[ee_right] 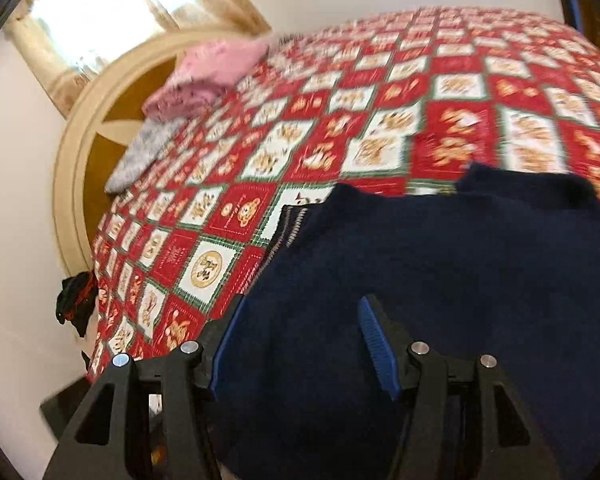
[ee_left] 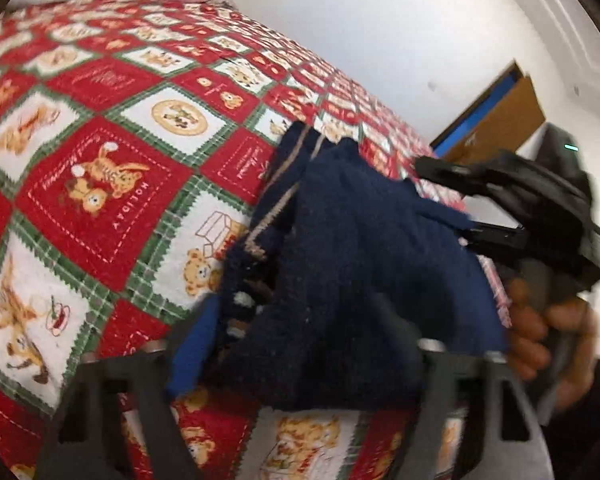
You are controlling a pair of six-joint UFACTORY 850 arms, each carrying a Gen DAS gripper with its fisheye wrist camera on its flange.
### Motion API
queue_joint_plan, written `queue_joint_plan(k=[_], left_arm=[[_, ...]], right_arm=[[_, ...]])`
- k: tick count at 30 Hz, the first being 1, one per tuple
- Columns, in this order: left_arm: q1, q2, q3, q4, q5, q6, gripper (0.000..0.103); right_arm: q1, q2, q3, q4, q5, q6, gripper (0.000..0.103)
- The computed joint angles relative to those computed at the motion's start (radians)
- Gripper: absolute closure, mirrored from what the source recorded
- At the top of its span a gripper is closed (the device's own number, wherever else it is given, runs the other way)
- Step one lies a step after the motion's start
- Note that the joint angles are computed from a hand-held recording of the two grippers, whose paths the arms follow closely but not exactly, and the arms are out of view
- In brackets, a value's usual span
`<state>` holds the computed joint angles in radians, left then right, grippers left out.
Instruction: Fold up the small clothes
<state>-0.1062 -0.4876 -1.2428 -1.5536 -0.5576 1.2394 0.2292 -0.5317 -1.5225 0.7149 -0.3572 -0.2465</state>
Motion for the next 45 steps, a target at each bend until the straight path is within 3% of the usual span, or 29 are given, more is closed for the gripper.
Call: queue_joint_plan(k=[2, 3, 7, 10, 16, 18, 20, 23, 28, 33, 39, 45], left_arm=[[0.014, -0.011, -0.001, -0.039, -0.029, -0.013, 0.074], [0.019, -0.015, 0.003, -0.065, -0.038, -0.003, 0.077], [0.013, -0.008, 0.031, -0.155, -0.034, 0.099, 0.079], [0.013, -0.004, 0.038, -0.170, -0.035, 0.118, 0.079], [0.005, 0.046, 0.103, -0.271, -0.013, 0.260, 0.081], [0.006, 0.048, 0.105, -0.269, -0.015, 0.266, 0.081], [0.009, 0.040, 0.098, -0.252, -0.023, 0.233, 0.081], [0.006, 0.038, 0.090, -0.249, -0.015, 0.233, 0.082], [-0.007, 0.060, 0.091, -0.285, -0.008, 0.314, 0.084], [-0.023, 0.099, 0.104, -0.311, -0.030, 0.389, 0.085], [-0.083, 0.142, 0.091, -0.272, -0.091, 0.436, 0.085], [-0.189, 0.139, 0.041, -0.173, -0.138, 0.426, 0.085]], right_arm=[[0.010, -0.083, -0.115, -0.066, -0.073, 0.066, 0.044], [0.018, -0.117, -0.165, -0.117, -0.099, 0.116, 0.044], [0.067, -0.276, -0.411, -0.380, -0.223, 0.306, 0.044], [0.113, -0.404, -0.617, -0.640, -0.367, 0.478, 0.044], [0.149, -0.494, -0.742, -0.788, -0.447, 0.521, 0.044], [0.165, -0.509, -0.762, -0.866, -0.471, 0.525, 0.055], [0.165, -0.517, -0.782, -0.908, -0.503, 0.557, 0.088], [0.119, -0.469, -0.706, -0.736, -0.441, 0.506, 0.095], [0.054, -0.340, -0.496, -0.402, -0.288, 0.347, 0.096], [0.003, -0.165, -0.259, -0.066, -0.140, 0.081, 0.096], [-0.088, 0.018, -0.043, 0.273, -0.091, -0.207, 0.096], [-0.211, 0.209, 0.180, 0.433, -0.050, -0.375, 0.096]])
